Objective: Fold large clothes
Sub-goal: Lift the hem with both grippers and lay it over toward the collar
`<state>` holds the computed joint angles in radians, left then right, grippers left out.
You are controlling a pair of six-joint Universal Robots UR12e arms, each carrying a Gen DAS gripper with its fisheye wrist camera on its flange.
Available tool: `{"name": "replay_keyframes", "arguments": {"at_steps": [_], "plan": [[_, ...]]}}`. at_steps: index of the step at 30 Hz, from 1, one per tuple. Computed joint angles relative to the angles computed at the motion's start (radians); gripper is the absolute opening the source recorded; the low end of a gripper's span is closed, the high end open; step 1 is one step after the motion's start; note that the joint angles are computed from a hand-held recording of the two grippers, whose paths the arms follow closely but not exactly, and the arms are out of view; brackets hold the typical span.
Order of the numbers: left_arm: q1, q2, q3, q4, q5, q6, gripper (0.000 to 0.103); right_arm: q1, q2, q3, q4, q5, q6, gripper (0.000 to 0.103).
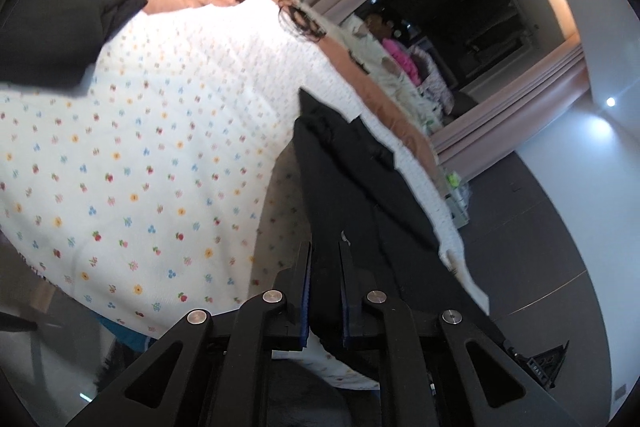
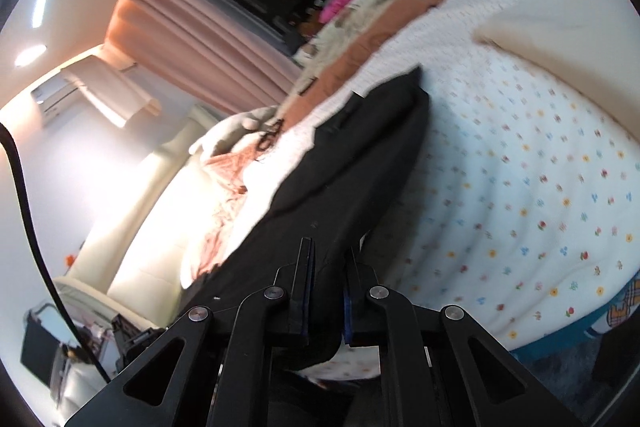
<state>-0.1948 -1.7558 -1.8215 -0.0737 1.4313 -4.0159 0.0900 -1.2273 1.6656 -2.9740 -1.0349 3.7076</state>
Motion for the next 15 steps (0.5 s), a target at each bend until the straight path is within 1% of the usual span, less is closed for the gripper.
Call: {"name": "replay_keyframes", "arguments": {"at_steps": [9, 15], "plan": [[-0.014, 0.092, -0.017, 0.101, 0.043, 0.021, 0.011, 0.013, -0.075, 0.021, -0.078, 0.028, -0.024, 0.012], [-0.039, 0.161, -0.043, 0.170, 0.094, 0.041, 0.011, 0.020, -0.125, 0.039, -0.133, 0.057, -0.047, 0.012]]}}
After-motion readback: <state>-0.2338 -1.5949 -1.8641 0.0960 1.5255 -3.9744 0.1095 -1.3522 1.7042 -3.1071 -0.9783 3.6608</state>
